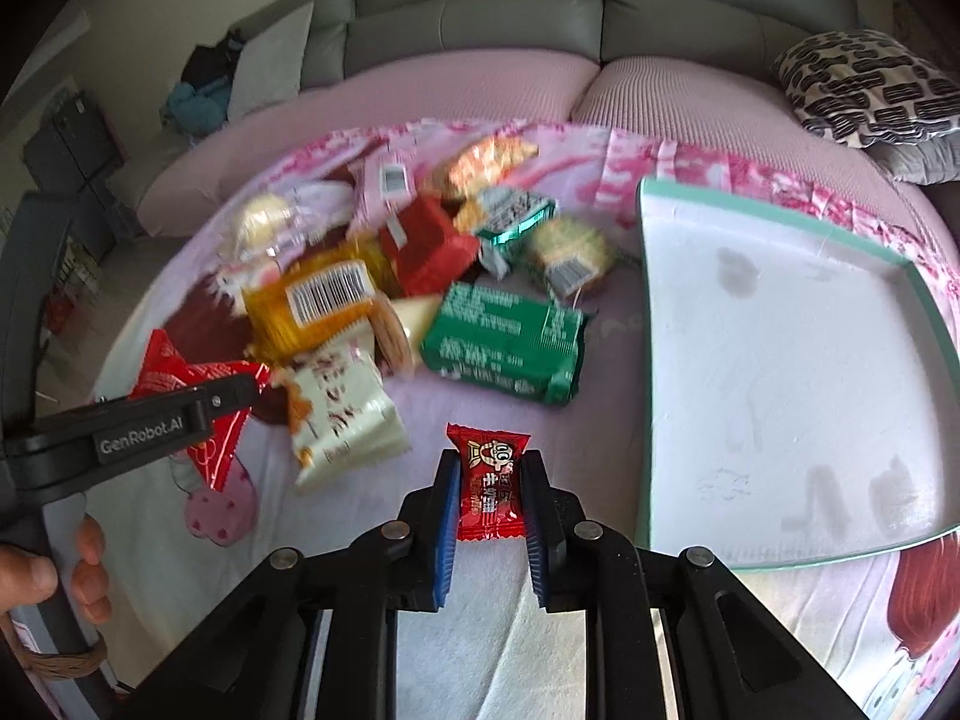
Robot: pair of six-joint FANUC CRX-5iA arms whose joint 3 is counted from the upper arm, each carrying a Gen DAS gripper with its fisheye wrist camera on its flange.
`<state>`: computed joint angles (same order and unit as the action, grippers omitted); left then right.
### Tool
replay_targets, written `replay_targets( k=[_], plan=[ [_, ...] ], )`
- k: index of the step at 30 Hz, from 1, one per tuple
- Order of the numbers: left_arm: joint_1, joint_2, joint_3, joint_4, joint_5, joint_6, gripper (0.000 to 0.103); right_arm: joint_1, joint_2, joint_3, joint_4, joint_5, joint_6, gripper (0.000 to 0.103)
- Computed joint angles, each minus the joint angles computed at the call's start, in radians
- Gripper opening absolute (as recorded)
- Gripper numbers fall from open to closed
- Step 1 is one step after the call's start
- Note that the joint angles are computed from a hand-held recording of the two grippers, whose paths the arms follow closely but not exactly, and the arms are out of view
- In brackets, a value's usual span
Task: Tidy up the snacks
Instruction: 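Grasp the small red candy with the right tool while the left tool grasps the red bag, then carry both snacks over the white tray and open both tools to drop them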
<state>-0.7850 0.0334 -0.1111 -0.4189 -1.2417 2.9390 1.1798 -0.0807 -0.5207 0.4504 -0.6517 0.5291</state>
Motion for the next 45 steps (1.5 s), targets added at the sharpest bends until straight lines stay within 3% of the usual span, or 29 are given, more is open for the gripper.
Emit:
replay_targets(
  k=[4,11,22,32,39,45],
  plan=[
    [-0.043,-0.027,0.012,-0.055,-0.044,0.048,0.054,-0.004,-0.021,-0.022,0.052,0.020,-0.056,0.021],
    [-0.078,-0.018,0.047,-0.128,-0.029,0.045,0.054,-0.053,-0.059,-0.056,0.120,0.050,-0.133,0.021],
    [-0.072,0.060,0.173,-0.125,0.045,-0.104,0.054,-0.185,-0.123,-0.123,0.253,0.091,-0.279,0.021],
    [-0.059,0.181,0.320,-0.085,0.093,-0.265,0.054,-0.295,-0.158,-0.169,0.355,-0.024,-0.433,0.021],
    [-0.041,0.279,0.403,-0.025,0.155,-0.379,0.054,-0.378,-0.172,-0.187,0.329,-0.087,-0.467,0.021],
    [-0.024,0.386,0.505,0.023,0.178,-0.474,0.054,-0.428,-0.143,-0.176,0.309,-0.085,-0.449,0.021]
  ],
)
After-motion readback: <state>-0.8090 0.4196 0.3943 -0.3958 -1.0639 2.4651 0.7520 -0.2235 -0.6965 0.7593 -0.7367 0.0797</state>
